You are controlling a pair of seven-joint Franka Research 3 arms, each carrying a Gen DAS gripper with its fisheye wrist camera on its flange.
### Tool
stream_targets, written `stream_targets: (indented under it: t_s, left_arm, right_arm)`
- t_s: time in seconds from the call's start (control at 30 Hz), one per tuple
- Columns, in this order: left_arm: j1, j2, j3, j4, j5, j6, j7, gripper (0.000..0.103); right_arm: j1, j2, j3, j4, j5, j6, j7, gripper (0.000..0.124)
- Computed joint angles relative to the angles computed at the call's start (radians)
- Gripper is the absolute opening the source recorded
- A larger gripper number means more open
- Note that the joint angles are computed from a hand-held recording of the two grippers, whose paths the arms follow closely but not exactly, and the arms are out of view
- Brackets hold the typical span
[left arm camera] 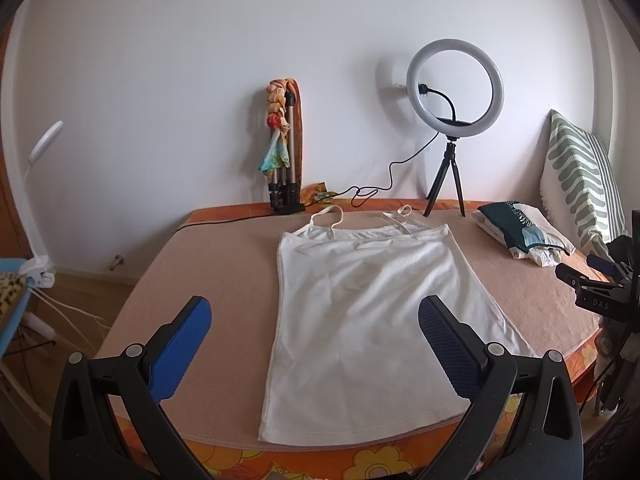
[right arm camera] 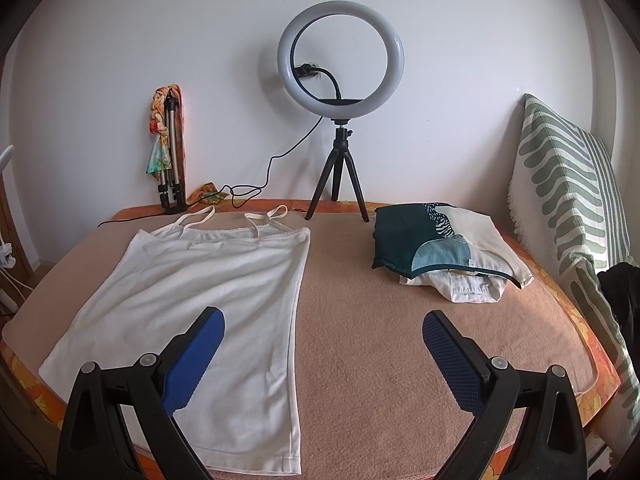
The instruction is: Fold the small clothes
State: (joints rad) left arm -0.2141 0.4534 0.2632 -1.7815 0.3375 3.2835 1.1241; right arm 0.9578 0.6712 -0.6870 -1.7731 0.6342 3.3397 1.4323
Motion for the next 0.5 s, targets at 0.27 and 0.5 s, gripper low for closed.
stream_targets:
  t_s: [0.27,0.5]
  left_arm:
    - [0.011,0.0,-0.013,0.002,-0.001,-0.001,0.005,0.103]
    - [0.006,-0.001,-0.007,-0.001,-0.004,0.002,0.006,0.103]
  right_arm:
    - [0.003,0.001,-0.003,0.001,0.002,0.0,0.001,0.1]
    - [0.005,0.004,-0.005,0.001,0.002,0.0,0.001,0.1]
